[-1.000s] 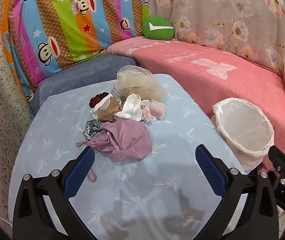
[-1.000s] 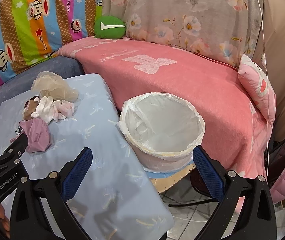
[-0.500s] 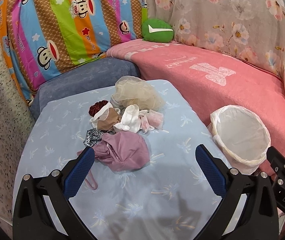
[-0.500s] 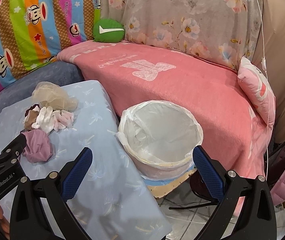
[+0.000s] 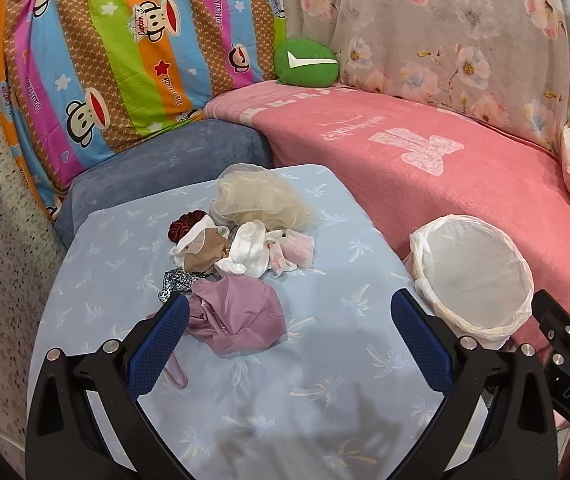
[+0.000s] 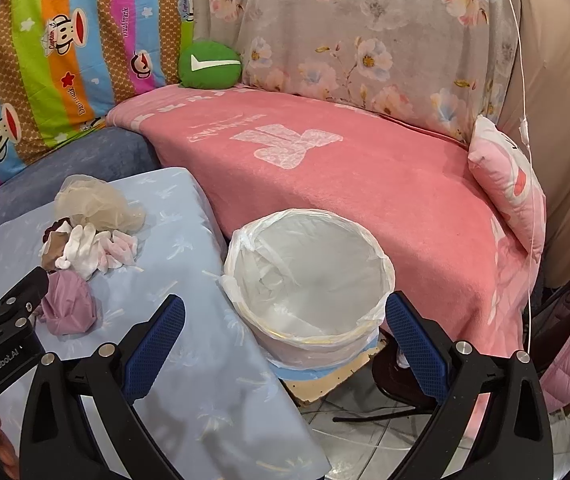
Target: Collect trash
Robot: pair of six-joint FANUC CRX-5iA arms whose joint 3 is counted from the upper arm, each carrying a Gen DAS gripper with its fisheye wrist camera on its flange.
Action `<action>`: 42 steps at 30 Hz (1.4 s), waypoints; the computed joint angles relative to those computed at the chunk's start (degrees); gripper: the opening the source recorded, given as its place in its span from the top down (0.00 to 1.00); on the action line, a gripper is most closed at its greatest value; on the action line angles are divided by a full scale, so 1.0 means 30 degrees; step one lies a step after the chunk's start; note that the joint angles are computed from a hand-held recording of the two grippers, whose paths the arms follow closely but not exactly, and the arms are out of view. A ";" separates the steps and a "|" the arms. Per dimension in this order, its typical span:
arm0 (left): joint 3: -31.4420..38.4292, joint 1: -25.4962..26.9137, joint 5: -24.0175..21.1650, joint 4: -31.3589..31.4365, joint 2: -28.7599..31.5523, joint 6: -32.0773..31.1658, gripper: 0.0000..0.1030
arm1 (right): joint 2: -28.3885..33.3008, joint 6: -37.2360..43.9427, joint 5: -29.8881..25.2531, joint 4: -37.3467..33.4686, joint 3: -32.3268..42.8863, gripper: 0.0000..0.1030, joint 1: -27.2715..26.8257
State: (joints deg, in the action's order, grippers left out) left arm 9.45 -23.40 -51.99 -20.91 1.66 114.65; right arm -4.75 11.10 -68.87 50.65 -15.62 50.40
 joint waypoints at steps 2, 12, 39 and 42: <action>0.0074 -0.0030 -0.0065 -0.0035 0.0032 -0.0043 0.06 | 0.0035 -0.0040 -0.0089 0.0058 0.0027 0.06 0.0012; 0.0196 -0.0150 -0.0040 -0.0036 0.0036 -0.0105 0.07 | -0.0072 -0.0136 -0.0239 0.0213 0.0053 0.06 -0.0033; 0.0444 -0.0038 -0.0367 0.0196 0.0318 0.0101 0.06 | 0.0256 0.0201 -0.0052 -0.0074 0.0348 0.06 -0.0295; 0.0467 -0.0028 -0.0529 0.0145 0.0332 0.0268 0.06 | 0.0233 0.0195 -0.0079 -0.0110 0.0306 0.06 -0.0234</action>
State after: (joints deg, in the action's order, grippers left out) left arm 10.85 -23.49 -53.57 -20.48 2.66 115.45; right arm -4.05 11.69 -69.10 50.32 -14.70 49.69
